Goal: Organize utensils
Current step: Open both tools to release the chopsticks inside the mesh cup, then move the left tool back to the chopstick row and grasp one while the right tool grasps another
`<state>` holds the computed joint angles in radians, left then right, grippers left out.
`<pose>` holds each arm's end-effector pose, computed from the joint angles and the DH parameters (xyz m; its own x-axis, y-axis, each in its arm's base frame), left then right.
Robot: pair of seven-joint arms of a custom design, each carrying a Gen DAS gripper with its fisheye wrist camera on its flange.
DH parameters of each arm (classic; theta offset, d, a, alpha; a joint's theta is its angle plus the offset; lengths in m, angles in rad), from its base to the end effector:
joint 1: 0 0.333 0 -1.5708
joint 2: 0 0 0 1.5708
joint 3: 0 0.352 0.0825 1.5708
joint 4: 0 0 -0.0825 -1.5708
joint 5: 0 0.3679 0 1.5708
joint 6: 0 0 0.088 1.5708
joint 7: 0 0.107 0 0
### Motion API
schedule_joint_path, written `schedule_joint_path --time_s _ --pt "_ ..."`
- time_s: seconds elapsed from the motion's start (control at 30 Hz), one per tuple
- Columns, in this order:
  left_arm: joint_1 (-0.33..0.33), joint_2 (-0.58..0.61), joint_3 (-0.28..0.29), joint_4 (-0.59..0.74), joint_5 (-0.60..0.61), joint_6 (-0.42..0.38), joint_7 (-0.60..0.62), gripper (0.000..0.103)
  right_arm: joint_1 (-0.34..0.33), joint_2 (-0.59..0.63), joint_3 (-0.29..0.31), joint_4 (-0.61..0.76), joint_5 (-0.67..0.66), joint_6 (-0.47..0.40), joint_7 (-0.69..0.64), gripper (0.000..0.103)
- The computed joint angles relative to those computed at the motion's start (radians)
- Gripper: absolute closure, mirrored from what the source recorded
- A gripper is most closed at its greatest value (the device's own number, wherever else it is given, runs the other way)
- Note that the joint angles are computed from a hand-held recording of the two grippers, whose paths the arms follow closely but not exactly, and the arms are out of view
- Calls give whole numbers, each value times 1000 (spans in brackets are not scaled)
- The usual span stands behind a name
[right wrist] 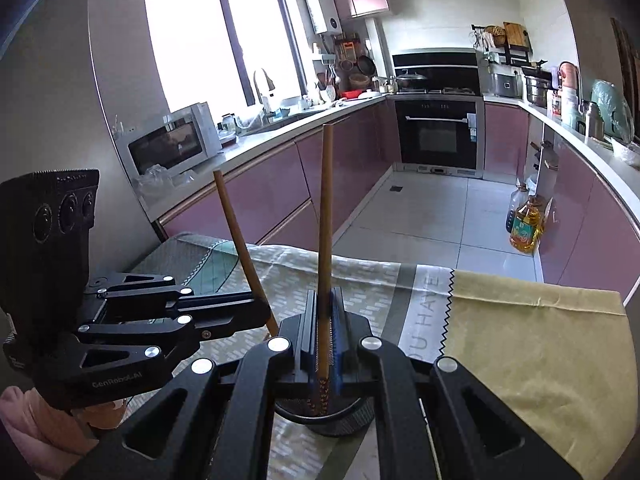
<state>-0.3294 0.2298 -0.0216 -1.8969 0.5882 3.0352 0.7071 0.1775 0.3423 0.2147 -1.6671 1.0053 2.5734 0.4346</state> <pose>0.5947 -0.2613 0.5259 -0.1318 -0.9729 0.1901 -0.6258 -0.0671 -0.7771 0.6516 0.2316 0.5086 0.7510 -0.6237 -0.2168 -0.5138 -0.3459 -0.7851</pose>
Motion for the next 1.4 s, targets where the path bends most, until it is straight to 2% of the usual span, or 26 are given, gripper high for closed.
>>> schedule_joint_path --time_s 0.03,0.23,0.37,0.43,0.47,0.57,0.6,0.67,0.73,0.83,0.93,1.07,1.17,1.23,1.4 --pt "12 5 -12 4 -19 -3 18 96 6 11 -6 14 -20 -4 21 97" --pt "15 35 0 17 -51 0 19 95 15 50 2 52 -72 13 103 95" --pt "-23 31 54 -2 -14 33 -38 91 18 63 12 65 -96 41 137 95" --pt "-45 23 84 -13 14 43 -77 87 15 69 20 67 -96 58 147 83" --pt "-59 18 105 -21 38 50 -106 85 14 68 25 64 -94 70 146 81" --pt "-115 -10 186 -56 171 69 -245 78 2 55 42 41 -62 114 127 71" --pt "-145 -22 226 -63 250 69 -324 69 -4 44 50 24 -39 141 107 67" --pt "-195 -47 292 -81 421 68 -488 62 -14 17 67 -12 17 199 50 59" --pt "-212 -75 313 -104 549 56 -604 60 -34 -20 85 -52 106 224 -43 56" --pt "-203 -119 296 -159 658 23 -689 55 -73 -104 96 -136 284 159 -225 49" --pt "-174 -150 259 -224 678 -3 -700 52 -67 -170 69 -215 342 81 -311 45" --pt "-124 -167 201 -309 610 -3 -633 51 -24 -204 20 -295 252 -24 -289 45" --pt "-91 -164 155 -349 568 -13 -598 51 34 -190 -15 -331 127 -39 -219 50" --pt "-66 -159 125 -365 531 -11 -566 51 71 -169 -37 -338 53 -42 -158 61" --pt "-5 -149 58 -389 503 -23 -539 51 112 -121 -43 -337 -50 -15 -57 66"
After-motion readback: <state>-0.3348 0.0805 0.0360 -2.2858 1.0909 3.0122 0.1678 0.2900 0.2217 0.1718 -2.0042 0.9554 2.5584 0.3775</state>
